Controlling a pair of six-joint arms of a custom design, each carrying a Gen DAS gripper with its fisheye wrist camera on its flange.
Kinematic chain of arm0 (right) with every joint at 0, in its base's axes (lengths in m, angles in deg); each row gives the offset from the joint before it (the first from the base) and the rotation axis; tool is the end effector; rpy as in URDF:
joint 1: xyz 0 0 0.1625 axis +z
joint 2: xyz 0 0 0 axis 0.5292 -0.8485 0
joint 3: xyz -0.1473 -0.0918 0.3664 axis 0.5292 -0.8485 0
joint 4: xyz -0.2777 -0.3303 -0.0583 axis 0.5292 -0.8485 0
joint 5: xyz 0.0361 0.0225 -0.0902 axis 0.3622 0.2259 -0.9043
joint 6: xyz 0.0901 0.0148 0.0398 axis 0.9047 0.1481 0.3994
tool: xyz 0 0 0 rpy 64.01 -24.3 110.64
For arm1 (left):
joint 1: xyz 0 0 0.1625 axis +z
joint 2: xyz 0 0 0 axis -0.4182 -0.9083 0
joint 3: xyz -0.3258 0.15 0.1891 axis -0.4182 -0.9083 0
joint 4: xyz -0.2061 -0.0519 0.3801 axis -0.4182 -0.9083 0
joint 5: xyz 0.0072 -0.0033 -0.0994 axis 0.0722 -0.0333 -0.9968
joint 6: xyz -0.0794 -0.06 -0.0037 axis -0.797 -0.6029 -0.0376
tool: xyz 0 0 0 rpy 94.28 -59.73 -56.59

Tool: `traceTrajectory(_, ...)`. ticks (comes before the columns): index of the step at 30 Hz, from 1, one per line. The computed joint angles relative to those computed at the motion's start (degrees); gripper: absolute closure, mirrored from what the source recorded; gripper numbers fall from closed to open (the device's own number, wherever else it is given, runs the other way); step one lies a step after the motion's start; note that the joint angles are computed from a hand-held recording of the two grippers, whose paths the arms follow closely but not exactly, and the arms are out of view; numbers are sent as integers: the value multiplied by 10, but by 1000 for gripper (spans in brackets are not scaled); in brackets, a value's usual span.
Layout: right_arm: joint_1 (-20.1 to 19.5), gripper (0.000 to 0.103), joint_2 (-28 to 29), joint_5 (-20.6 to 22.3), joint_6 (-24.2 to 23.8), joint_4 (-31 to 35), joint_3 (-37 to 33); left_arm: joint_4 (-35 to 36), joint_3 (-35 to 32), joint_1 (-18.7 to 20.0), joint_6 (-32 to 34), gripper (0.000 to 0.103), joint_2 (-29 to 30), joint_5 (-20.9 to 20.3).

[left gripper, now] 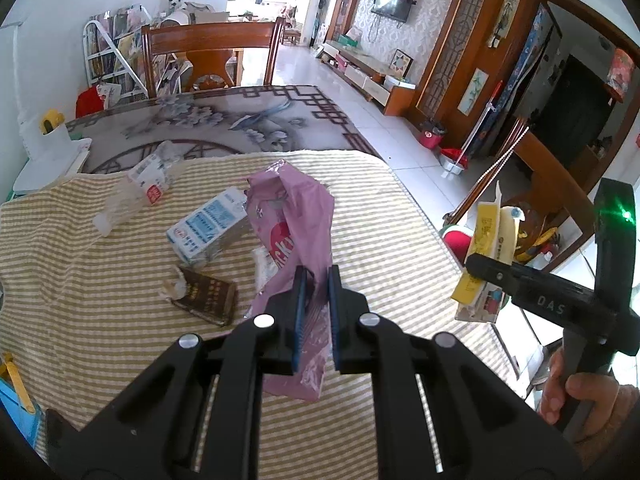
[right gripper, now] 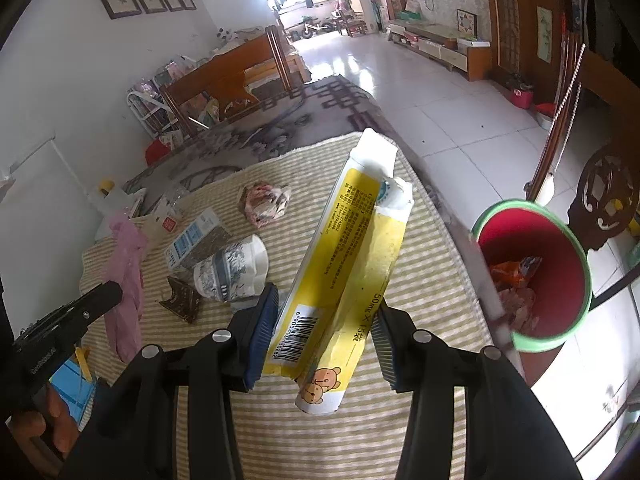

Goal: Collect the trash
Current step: 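Carry the pink bag and juice box over the red bucket with both tools, then open both tools to drop the pink bag and juice box into the bucket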

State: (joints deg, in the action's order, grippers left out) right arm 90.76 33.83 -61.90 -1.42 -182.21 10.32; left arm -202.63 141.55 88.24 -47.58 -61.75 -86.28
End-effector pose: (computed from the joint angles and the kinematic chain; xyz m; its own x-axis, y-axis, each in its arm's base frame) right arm 0.4476 -0.5718 0.0122 -0.8773 0.0266 0.4792 -0.2697 0.7986 -0.5380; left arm -0.0717 -0.5613 0.4452 -0.8063 0.2647 -0.5290 0.5129 0.7583 -0.4023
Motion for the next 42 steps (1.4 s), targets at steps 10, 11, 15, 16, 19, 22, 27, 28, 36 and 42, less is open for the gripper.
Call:
traceTrajectory(10,-22,59,-62,-4,-38,-29,60,-38,10,-37,-29,93,37,3)
traceTrajectory(11,-25,59,-70,-5,-37,-33,70,-40,12,-41,-31,93,42,2)
traceTrajectory(15,-34,59,-105,-15,-24,-49,114,-40,14,-53,-36,93,59,-9)
traceTrajectory(16,-36,59,-113,-17,-21,-52,123,-39,14,-56,-36,93,64,-13)
traceTrajectory(19,-42,59,-136,-29,-9,-67,149,-39,14,-67,-30,93,78,-20)
traceTrajectory(22,-48,58,-159,-39,2,-80,175,-36,13,-75,-24,93,92,-31)
traceTrajectory(27,-63,58,-201,-53,34,-94,228,-22,10,-84,-18,93,123,-53)
traceTrajectory(28,-65,58,-207,-55,39,-94,235,-21,12,-88,-14,93,127,-55)
traceTrajectory(36,-96,58,-258,-66,52,-86,283,-1,-14,-96,-12,93,195,-109)
traceTrajectory(42,-117,58,-275,-58,26,-95,289,3,-57,-98,-17,93,258,-138)
